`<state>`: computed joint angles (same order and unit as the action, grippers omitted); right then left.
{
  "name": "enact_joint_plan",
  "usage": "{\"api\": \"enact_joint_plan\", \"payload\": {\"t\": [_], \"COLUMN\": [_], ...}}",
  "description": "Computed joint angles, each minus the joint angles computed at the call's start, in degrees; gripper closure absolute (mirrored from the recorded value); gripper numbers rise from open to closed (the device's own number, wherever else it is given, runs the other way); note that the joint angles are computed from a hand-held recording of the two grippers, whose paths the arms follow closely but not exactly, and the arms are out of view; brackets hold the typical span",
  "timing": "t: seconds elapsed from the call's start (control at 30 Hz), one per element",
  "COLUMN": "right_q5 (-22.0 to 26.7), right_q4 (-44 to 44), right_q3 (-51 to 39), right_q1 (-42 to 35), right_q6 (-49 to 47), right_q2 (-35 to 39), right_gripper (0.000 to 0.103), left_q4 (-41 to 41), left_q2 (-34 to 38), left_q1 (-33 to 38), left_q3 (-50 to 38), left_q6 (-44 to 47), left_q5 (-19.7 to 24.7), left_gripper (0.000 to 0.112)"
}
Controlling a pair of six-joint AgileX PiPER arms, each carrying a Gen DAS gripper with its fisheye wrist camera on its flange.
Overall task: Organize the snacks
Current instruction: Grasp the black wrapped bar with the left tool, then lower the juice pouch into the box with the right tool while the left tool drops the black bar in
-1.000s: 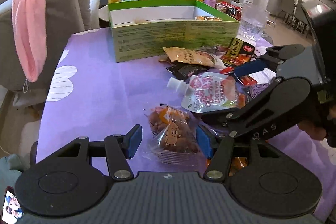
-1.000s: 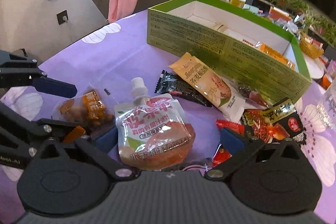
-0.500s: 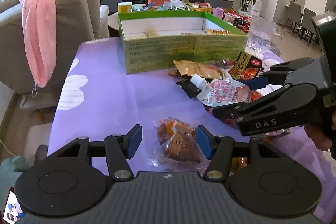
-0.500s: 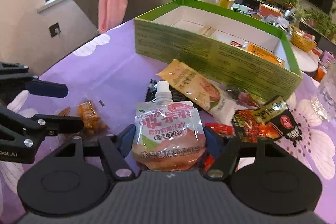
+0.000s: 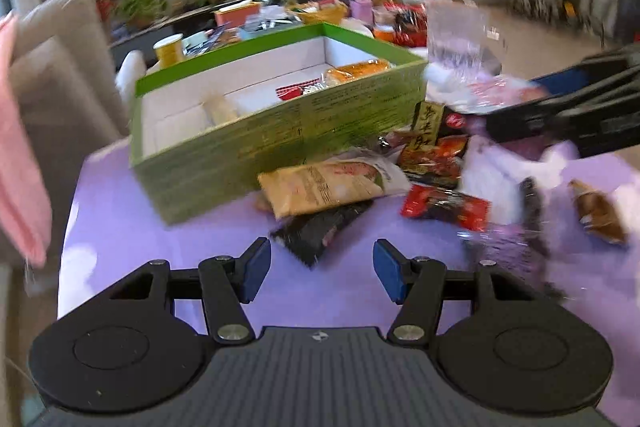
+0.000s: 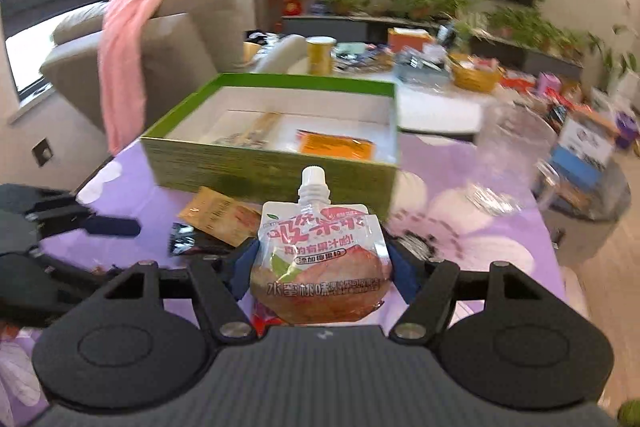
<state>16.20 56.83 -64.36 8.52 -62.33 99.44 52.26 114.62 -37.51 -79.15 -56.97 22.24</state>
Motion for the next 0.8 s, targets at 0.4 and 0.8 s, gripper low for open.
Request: {"api": "enact_joint_plan", "payload": {"t": [0.4,0.8], "right_q5": [0.49,1.84], "right_q4": [1.84,-11.59], "right_q3": [0.41,1.86], "right_q1": [-1.94,-1.51], "right_q6": [-1.07,7.18], "right_q2": [1.28,2.76], "right_gripper": [0.052,0.051], "left_q4": [-37.29,-26.76], "left_q2": [8.72,1.36], "left_q1": [6.76,1.98], "left_q3": [-12.24,-1.81], "left_q6": [38.05,23.29], "left_q5": [-2.3,-1.36], "left_gripper": [0.067,0.083]}}
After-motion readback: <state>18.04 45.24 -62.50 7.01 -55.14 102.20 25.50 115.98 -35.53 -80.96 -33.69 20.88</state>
